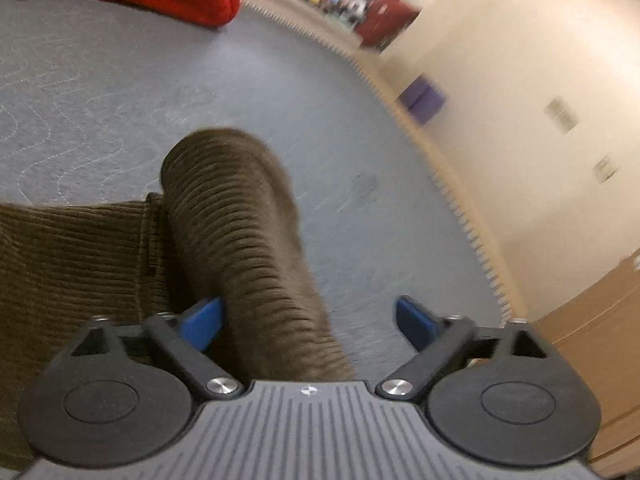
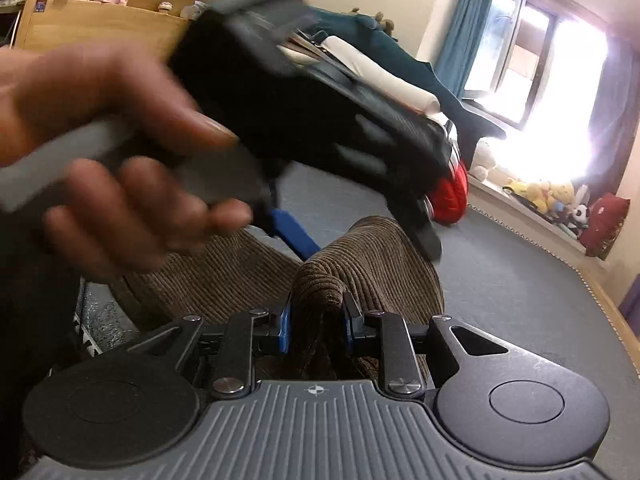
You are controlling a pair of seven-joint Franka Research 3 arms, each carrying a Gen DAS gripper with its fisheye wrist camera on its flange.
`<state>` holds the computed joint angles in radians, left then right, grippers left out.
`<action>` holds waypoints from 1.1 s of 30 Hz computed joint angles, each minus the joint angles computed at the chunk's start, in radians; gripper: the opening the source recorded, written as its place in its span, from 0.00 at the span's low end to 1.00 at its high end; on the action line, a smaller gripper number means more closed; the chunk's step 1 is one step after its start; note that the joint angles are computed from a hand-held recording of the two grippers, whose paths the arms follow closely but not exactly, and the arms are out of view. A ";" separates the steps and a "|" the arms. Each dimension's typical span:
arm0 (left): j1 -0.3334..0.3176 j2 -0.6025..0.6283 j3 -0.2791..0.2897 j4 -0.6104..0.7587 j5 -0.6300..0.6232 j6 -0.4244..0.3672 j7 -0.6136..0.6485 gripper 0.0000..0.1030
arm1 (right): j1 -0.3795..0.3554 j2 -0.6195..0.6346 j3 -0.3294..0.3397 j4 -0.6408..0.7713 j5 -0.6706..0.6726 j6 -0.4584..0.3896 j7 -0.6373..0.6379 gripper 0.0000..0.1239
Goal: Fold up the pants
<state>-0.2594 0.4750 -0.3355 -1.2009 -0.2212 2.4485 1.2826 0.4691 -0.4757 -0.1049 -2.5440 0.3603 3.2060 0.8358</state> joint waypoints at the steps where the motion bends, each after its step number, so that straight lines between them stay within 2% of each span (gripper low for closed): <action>1: -0.031 0.041 0.026 0.075 0.052 -0.063 -0.039 0.63 | 0.003 -0.005 -0.006 0.000 0.001 -0.001 0.000 0.21; 2: -0.060 0.083 0.052 0.153 0.102 -0.132 -0.079 0.42 | 0.009 -0.008 -0.016 0.001 0.004 -0.003 -0.002 0.21; 4: -0.081 0.135 0.067 0.245 0.147 -0.202 -0.103 0.23 | 0.002 -0.012 -0.015 0.005 0.011 -0.011 0.008 0.21; 8: -0.117 0.136 0.088 0.247 0.245 -0.191 -0.048 0.18 | 0.003 -0.013 -0.042 0.047 0.028 -0.126 -0.015 0.23; 10: -0.103 0.101 0.088 0.196 0.251 -0.162 -0.045 0.18 | 0.014 -0.011 -0.050 0.070 0.068 -0.158 -0.026 0.27; 14: -0.030 -0.017 0.086 0.043 0.212 -0.110 -0.072 0.18 | 0.167 -0.028 -0.189 0.145 0.286 -0.211 -0.081 0.44; 16: 0.003 -0.079 0.095 -0.022 0.213 -0.102 -0.068 0.18 | 0.221 -0.037 -0.238 0.171 0.393 -0.209 -0.105 0.52; 18: 0.050 -0.147 0.096 -0.096 0.184 -0.096 -0.045 0.18 | 0.228 -0.024 -0.246 0.189 0.462 -0.185 -0.107 0.53; 23: 0.111 -0.274 0.141 -0.217 0.202 -0.128 -0.068 0.18 | 0.084 0.062 -0.156 0.246 0.496 -0.238 0.012 0.53; 28: 0.162 -0.362 0.174 -0.311 0.209 -0.188 -0.101 0.18 | -0.039 0.150 -0.081 0.320 0.504 -0.387 0.175 0.54; 30: 0.178 -0.392 0.184 -0.352 0.209 -0.199 -0.123 0.25 | -0.072 0.175 -0.051 0.330 0.508 -0.428 0.233 0.55; 31: 0.182 -0.404 0.191 -0.369 0.236 -0.201 -0.155 0.34 | -0.089 0.191 -0.038 0.342 0.508 -0.453 0.262 0.55; 32: 0.188 -0.420 0.198 -0.395 0.263 -0.189 -0.192 0.50 | -0.106 0.212 -0.026 0.362 0.506 -0.486 0.295 0.56; 33: 0.196 -0.428 0.204 -0.416 0.258 -0.170 -0.213 0.58 | -0.118 0.223 -0.012 0.368 0.508 -0.505 0.317 0.57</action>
<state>-0.0630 0.0468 -0.1317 -1.6171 0.0368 2.2783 1.0699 0.3510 -0.2523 -0.1167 -2.1763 0.8678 2.7013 1.1531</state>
